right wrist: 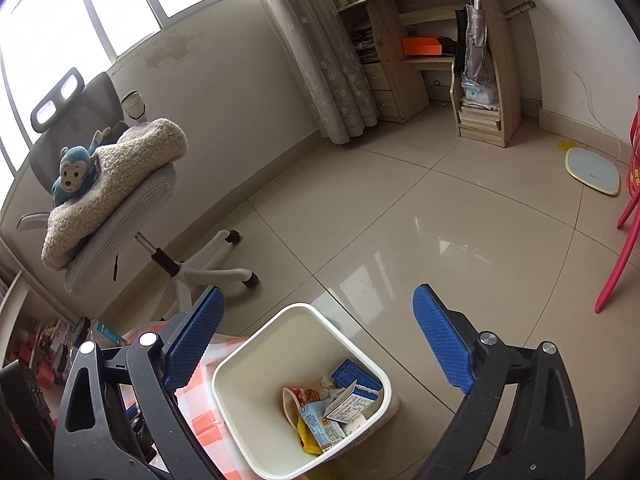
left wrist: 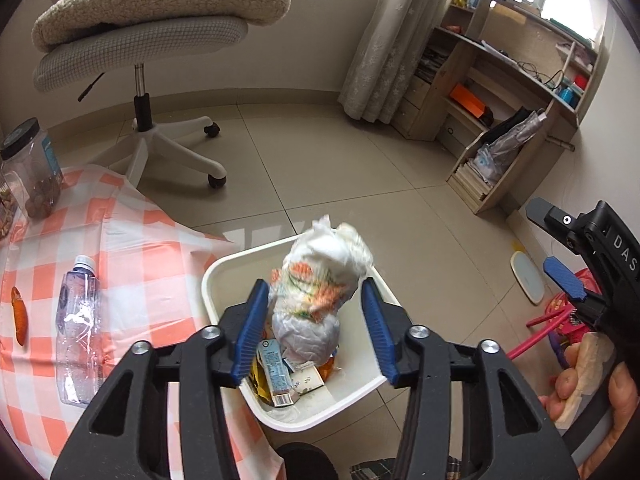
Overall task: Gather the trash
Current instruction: 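Move both tools back over the table toward the water bottle and orange peel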
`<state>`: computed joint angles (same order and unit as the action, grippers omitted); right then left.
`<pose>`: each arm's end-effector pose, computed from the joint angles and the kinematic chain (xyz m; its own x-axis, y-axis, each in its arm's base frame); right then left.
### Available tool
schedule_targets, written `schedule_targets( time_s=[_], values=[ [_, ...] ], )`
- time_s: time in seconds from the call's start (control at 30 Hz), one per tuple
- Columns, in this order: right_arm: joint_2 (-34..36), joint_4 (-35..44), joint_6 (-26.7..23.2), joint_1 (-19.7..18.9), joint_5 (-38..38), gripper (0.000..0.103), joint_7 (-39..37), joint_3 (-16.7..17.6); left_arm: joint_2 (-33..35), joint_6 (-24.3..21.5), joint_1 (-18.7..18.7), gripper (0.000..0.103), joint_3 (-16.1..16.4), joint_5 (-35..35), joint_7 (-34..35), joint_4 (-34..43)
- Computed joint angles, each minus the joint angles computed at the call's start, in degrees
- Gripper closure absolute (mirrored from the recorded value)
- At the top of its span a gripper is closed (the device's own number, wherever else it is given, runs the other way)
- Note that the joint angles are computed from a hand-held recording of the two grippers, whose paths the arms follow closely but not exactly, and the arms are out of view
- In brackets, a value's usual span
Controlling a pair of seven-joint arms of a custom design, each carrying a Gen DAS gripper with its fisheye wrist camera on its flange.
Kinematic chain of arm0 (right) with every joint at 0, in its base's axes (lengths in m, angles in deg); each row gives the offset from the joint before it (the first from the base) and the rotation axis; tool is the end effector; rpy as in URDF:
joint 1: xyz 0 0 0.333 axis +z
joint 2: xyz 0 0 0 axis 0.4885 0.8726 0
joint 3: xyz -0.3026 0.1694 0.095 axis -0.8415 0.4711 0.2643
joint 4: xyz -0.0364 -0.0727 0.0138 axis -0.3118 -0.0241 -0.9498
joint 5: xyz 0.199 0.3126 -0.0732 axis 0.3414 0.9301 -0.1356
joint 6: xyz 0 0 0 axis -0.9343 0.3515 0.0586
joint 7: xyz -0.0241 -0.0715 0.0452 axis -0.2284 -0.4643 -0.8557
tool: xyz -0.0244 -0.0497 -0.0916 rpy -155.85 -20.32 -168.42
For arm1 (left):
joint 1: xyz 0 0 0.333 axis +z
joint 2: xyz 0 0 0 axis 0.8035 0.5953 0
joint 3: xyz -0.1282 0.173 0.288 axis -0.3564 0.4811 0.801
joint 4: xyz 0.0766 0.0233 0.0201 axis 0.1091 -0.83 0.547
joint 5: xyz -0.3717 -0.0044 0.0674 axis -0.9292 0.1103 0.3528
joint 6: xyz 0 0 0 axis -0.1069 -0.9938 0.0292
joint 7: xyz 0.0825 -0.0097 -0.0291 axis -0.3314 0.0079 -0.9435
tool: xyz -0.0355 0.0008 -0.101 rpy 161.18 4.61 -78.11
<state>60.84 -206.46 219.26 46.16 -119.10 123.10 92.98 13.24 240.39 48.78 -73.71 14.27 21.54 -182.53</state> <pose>0.4231 0.2799 0.6292 -0.2406 -0.8841 -0.4006 -0.5547 0.4639 -0.6907 0.4325 -0.0961 0.6157 -0.1097 -0.9652 0.2373 -0.7732 -0.0671 -0.6306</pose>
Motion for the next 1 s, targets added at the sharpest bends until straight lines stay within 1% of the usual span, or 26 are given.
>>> schedule_targets(
  time_s=[0.03, 0.07, 0.17, 0.23, 0.37, 0.5, 0.67, 0.73, 0.9, 1.0],
  values=[
    [-0.2, -0.1, -0.3, 0.0, 0.0, 0.011, 0.1, 0.0, 0.1, 0.0, 0.3, 0.04, -0.3, 0.3, -0.7, 0.1],
    [-0.2, -0.2, -0.8, -0.1, 0.0, 0.011, 0.0, 0.0, 0.1, 0.1, 0.6, 0.036, -0.7, 0.7, -1.4, 0.0],
    [0.0, 0.7, -4.1, 0.1, -0.3, 0.009, -0.8, 0.5, 0.0, 0.0, 1.6, 0.031, -1.4, 2.8, -2.7, -0.1],
    [0.3, 1.5, -6.5, 0.4, -1.2, 0.008, -1.4, 0.9, -0.5, 0.3, 2.9, 0.028, -2.3, 5.1, -4.5, -0.3],
    [1.6, 3.7, -11.7, 1.9, -3.7, 0.007, -3.3, 1.8, -2.1, 2.2, 5.5, 0.02, -3.7, 9.6, -7.9, -1.7],
    [3.3, 6.0, -15.9, 4.0, -6.7, 0.007, -4.6, 2.5, -3.8, 3.6, 7.5, 0.016, -4.2, 12.9, -10.0, -3.0],
    [6.2, 9.3, -19.7, 7.2, -8.7, 0.007, -6.5, 2.6, -6.3, 6.0, 12.1, 0.011, -5.6, 17.2, -14.5, -5.1],
    [7.6, 10.6, -20.4, 8.6, -9.1, 0.007, -7.7, 2.4, -7.0, 6.3, 13.3, 0.01, -5.2, 18.0, -15.6, -5.7],
    [11.6, 14.8, -21.9, 12.3, -9.8, 0.007, -11.3, 2.1, -7.8, 5.0, 16.1, 0.009, -4.1, 19.8, -16.8, -6.5],
    [14.1, 17.5, -22.9, 14.7, -10.6, 0.007, -13.0, 1.9, -8.0, 4.0, 17.7, 0.009, -2.8, 20.4, -17.1, -7.2]
  ],
)
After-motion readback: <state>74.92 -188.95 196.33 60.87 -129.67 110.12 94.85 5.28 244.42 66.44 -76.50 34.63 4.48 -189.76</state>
